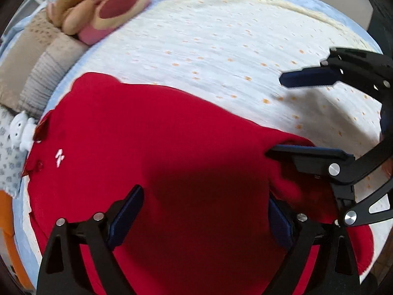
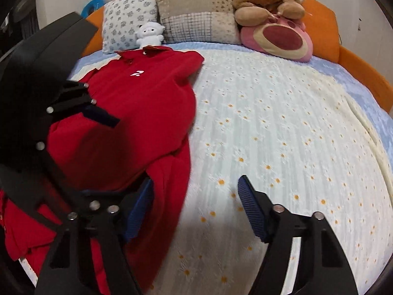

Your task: Fold large clothes

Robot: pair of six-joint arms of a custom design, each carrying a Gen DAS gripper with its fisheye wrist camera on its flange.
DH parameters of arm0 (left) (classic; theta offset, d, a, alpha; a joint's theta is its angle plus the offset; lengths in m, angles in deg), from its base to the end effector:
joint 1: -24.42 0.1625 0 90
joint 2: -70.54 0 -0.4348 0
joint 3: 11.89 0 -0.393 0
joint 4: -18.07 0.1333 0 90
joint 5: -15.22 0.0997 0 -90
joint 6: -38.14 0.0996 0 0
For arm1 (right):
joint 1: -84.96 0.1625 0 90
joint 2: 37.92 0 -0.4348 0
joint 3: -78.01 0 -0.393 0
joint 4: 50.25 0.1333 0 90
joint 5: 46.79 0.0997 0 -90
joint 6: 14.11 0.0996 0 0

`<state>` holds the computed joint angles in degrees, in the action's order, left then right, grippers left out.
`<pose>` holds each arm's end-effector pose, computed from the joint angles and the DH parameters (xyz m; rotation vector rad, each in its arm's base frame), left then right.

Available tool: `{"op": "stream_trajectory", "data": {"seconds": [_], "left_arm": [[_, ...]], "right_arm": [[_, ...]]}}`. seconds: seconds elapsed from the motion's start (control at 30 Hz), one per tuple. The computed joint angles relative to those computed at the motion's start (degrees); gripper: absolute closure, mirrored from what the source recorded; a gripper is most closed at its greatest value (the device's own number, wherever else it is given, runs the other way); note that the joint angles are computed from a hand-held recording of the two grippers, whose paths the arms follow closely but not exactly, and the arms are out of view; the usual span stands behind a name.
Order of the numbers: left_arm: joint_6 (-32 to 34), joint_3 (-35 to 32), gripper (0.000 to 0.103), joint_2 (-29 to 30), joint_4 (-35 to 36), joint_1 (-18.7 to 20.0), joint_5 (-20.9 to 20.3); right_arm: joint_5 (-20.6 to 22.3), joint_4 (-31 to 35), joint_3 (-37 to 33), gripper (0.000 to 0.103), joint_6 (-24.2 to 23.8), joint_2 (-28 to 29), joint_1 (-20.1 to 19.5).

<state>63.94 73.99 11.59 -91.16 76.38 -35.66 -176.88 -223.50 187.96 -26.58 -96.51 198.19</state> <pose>-0.2541 -0.6431 0.2671 1.3442 2.0472 0.0711 0.2990 -0.5212 0.2146 0.4961 -2.3543 0.7626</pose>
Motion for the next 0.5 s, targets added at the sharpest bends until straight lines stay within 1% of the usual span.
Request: {"op": "stream_trajectory", "data": {"seconds": [0.03,0.07,0.1,0.13,0.17,0.2,0.23,0.27,0.3,0.33,0.37,0.4,0.43,0.47,0.5], "left_arm": [[-1.02,-1.65,0.033,0.63,1.50,0.29,-0.48],[-2.68,-3.37,0.042,0.97,3.81,0.76,-1.29],[-4.56,-5.33,0.046,1.28,6.00,1.36,-2.12],[-5.66,-6.80,0.056,1.53,7.14,1.80,-2.36],[-6.38,-8.54,0.069,2.17,7.88,2.10,-2.26],[-7.61,-9.88,0.076,2.05,8.49,2.71,-2.25],[-9.54,-12.14,0.088,2.18,9.91,3.56,-3.54],[-10.63,-13.80,0.089,2.44,10.61,4.05,-4.85],[-11.07,-16.05,0.089,2.73,11.71,4.65,-6.93],[-10.83,-17.56,0.089,2.77,12.29,4.98,-8.57],[-10.57,-18.78,0.089,2.82,12.76,5.09,-9.53],[-10.62,-19.04,0.089,2.78,12.71,5.03,-10.47],[-10.81,-19.78,0.089,2.51,13.43,5.18,-11.99],[-11.17,-19.07,0.089,1.39,13.04,5.27,-13.51],[-12.16,-15.96,0.089,-0.75,13.00,4.76,-14.60]], "right_arm": [[0.34,0.27,-0.69,0.042,-0.26,0.46,-0.24],[0.17,0.94,-0.91,0.059,-0.06,0.53,-0.39],[0.33,2.04,-1.08,0.064,0.67,0.47,-0.64],[0.67,3.04,-0.84,0.066,1.88,0.10,-1.10],[-0.47,2.86,-0.68,0.070,2.28,0.29,-1.15],[-1.80,3.42,-0.51,0.070,3.10,0.31,-1.20],[-1.50,3.46,-0.19,0.070,3.80,0.03,-1.32],[-0.97,2.86,0.22,0.070,4.24,-0.24,-1.31],[-0.05,1.63,0.48,0.069,3.62,-0.43,-1.05],[0.40,0.50,0.51,0.066,2.75,-0.36,-0.68],[0.09,-1.06,0.16,0.049,1.51,0.14,0.03],[-0.47,-3.17,-0.57,0.037,-0.85,1.10,1.02],[-1.09,-4.97,-1.31,0.021,-2.78,2.09,1.67],[-2.66,-6.19,-2.86,0.020,-4.82,3.63,2.52],[-2.91,-5.01,-4.34,0.021,-5.31,4.50,2.84]]}}
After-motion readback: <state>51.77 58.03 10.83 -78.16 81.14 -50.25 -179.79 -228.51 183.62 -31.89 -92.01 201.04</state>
